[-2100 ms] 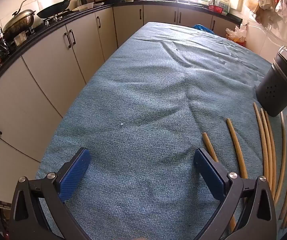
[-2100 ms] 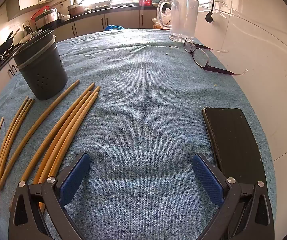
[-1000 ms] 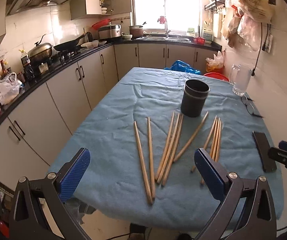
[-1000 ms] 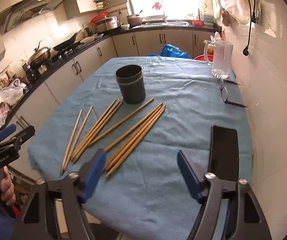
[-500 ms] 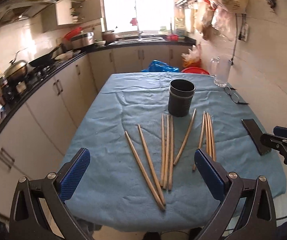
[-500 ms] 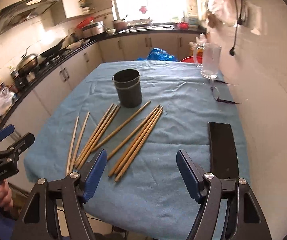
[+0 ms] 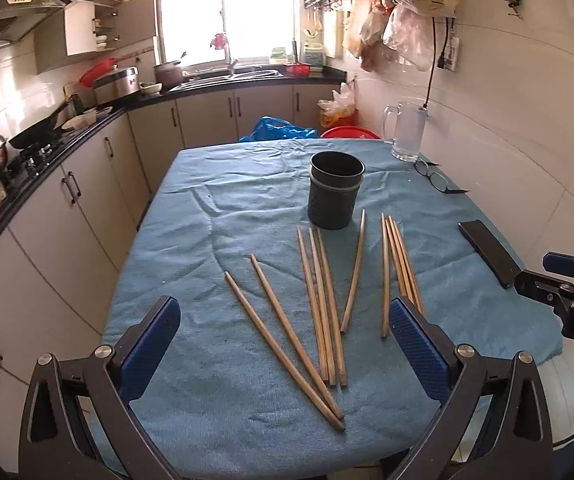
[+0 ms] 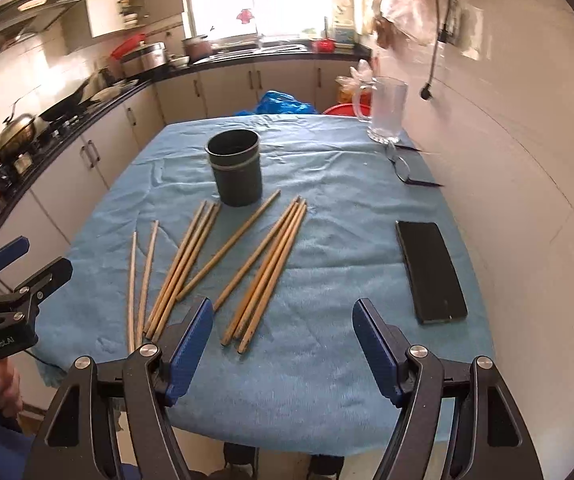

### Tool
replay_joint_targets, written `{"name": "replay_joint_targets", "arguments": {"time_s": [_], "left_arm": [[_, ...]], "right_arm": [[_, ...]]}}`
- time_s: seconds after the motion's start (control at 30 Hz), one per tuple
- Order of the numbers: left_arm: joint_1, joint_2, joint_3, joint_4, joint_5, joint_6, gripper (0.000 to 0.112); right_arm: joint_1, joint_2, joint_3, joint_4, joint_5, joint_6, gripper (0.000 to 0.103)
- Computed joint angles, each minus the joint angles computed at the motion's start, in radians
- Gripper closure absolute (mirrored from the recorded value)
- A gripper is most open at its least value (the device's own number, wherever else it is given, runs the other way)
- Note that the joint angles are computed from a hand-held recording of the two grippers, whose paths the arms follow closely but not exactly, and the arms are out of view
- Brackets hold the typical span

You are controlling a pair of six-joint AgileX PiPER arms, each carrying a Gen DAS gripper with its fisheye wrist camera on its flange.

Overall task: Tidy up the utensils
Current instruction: 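Move both tools over the wooden chopsticks beside the black cup, then close the left tool on a chopstick while the right tool grasps another chopstick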

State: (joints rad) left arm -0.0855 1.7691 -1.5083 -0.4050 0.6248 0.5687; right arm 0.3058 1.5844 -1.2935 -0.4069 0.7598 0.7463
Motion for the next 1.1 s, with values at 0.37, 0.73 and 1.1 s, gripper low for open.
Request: {"name": "replay_joint_targets", "arguments": {"time_s": [0.37,0.73,1.1], "left_arm": [[0.062,0.036,-0.019,-0.119,0.089,0.124,0.009],[0.055,0.081,-0.056,-0.129,0.123,0.112,0.009],[0.067,0.204,-0.248,0.029,0.223,-0.125,0.009]], "right_arm": [[0.082,0.028,-0.026,-0.050,0.098,0.127,0.027],[0.093,0.002,0.013,-0.070,0.141,0.189,0.027],[-0.013,0.055,-0.033,0.056,0.069,-0.010,0.028]]}}
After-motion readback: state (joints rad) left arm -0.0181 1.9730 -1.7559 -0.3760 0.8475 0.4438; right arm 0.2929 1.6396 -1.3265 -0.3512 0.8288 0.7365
